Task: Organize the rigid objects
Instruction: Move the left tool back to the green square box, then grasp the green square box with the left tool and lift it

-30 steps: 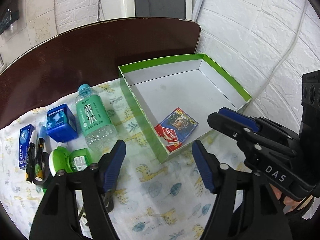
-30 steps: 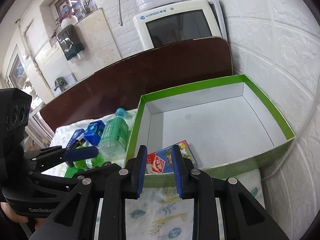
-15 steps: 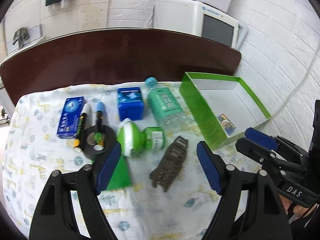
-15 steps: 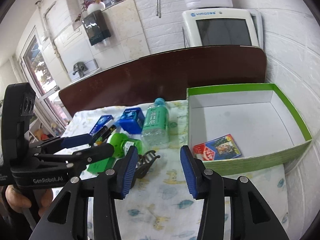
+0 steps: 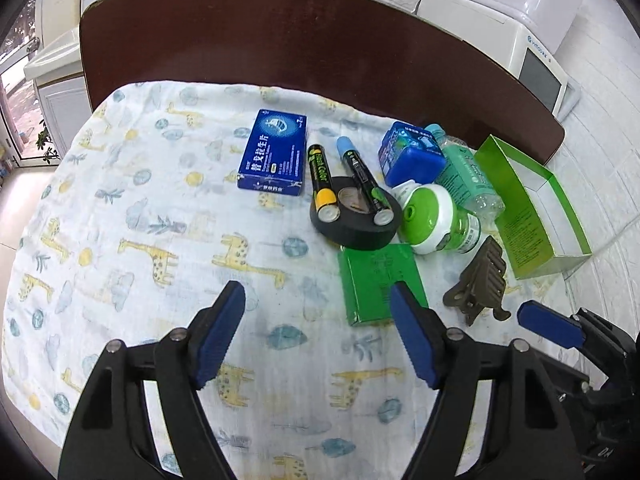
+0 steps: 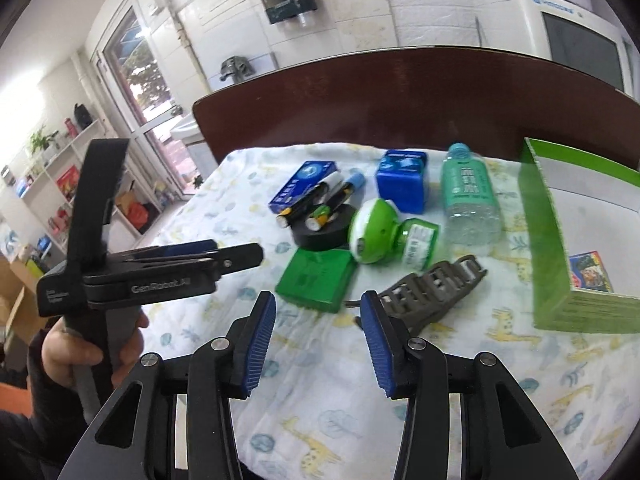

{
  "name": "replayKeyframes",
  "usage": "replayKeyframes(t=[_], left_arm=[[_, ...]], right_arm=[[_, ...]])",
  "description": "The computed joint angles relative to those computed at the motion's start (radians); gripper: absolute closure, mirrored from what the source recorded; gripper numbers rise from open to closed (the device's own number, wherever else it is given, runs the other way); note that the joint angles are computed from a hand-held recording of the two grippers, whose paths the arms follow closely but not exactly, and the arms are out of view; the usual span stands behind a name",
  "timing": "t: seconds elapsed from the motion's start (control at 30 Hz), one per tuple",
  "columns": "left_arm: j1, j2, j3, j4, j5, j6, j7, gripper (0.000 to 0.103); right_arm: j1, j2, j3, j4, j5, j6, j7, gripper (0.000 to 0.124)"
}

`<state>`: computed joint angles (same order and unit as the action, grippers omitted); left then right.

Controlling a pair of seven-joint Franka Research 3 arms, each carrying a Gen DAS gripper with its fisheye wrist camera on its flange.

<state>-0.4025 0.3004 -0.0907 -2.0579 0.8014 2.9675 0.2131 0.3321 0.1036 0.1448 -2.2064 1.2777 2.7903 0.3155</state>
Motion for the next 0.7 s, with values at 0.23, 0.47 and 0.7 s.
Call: replayKeyframes(t=[0.23, 0.47, 0.7], left_arm=[[0.089, 0.051, -0.098, -0.018, -0.228, 0.092, 0.242, 0.065], [0.154, 0.117, -0.184, 0.038, -0.395, 0.094, 0.42, 0.065], [0.33, 0.199, -0.381, 0.062, -0.568, 0.156, 0.615, 0.079]], right_arm=[[0.032, 0.096, 0.016, 0.052, -0.167, 0.031, 0.211, 0.098], [0.023, 0.19, 0.047, 0.104, -0.297, 0.168, 0.476, 0.099], [-0.08, 0.279, 0.113, 0.199, -0.345, 0.08, 0.552, 0.099]])
